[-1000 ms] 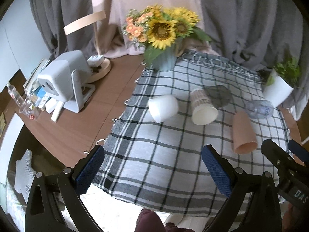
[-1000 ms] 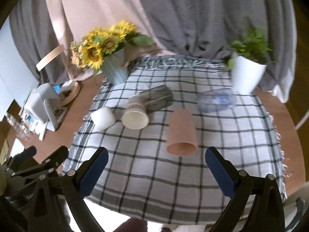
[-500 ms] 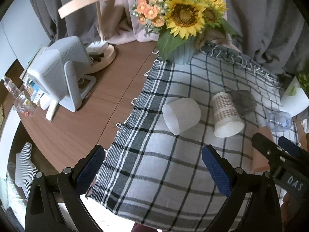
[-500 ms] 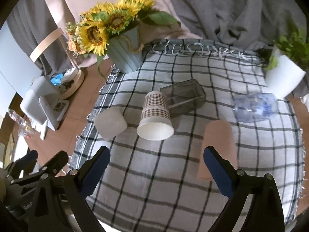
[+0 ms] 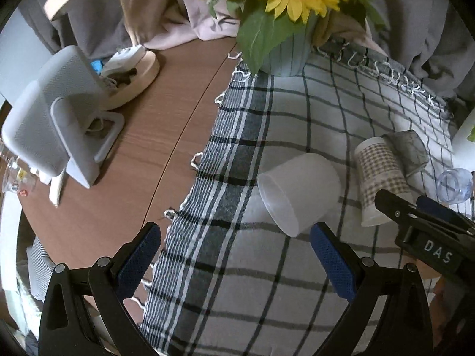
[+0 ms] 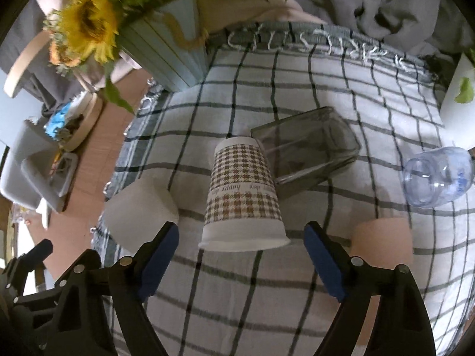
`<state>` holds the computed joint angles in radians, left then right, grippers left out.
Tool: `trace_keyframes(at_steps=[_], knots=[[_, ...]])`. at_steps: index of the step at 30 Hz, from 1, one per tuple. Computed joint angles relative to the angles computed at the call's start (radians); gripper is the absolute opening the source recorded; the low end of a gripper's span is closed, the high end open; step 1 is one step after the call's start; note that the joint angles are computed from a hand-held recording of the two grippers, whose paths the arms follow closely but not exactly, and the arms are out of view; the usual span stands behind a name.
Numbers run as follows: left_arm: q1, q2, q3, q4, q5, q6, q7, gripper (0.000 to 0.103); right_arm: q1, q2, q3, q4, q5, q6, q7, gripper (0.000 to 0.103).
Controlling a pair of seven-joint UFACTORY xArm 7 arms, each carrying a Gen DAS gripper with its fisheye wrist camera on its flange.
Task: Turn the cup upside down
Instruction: 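Move the right tool toward the houndstooth paper cup and close on it, then lift the paper cup with the right tool and rotate it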
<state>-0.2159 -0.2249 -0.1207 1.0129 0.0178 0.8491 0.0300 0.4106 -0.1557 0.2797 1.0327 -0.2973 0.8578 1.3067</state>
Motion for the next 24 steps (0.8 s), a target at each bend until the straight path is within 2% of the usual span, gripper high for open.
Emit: trace_keyframes(at_steps=[7, 14, 19, 24], knots=[[-0.005, 0.071, 0.001, 0.047, -0.004, 0.011, 0.027, 0.103, 0.0, 0.074, -0.024, 0.036, 0.026, -0.007, -0.014, 0.083], [-0.006, 0.1, 0.006, 0.067, -0.012, 0.011, 0.057, 0.103, 0.006, 0.106, -0.046, 0.037, 0.077, -0.032, -0.024, 0.067], [-0.006, 0.099, 0.009, 0.073, -0.021, 0.01, 0.086, 0.103, 0.01, 0.106, -0.044, 0.042, 0.06, -0.025, 0.026, 0.066], [-0.007, 0.076, 0.023, 0.071, -0.089, 0.036, 0.164, 0.103, 0.022, 0.098, -0.036, 0.053, 0.054, 0.003, 0.052, 0.065]])
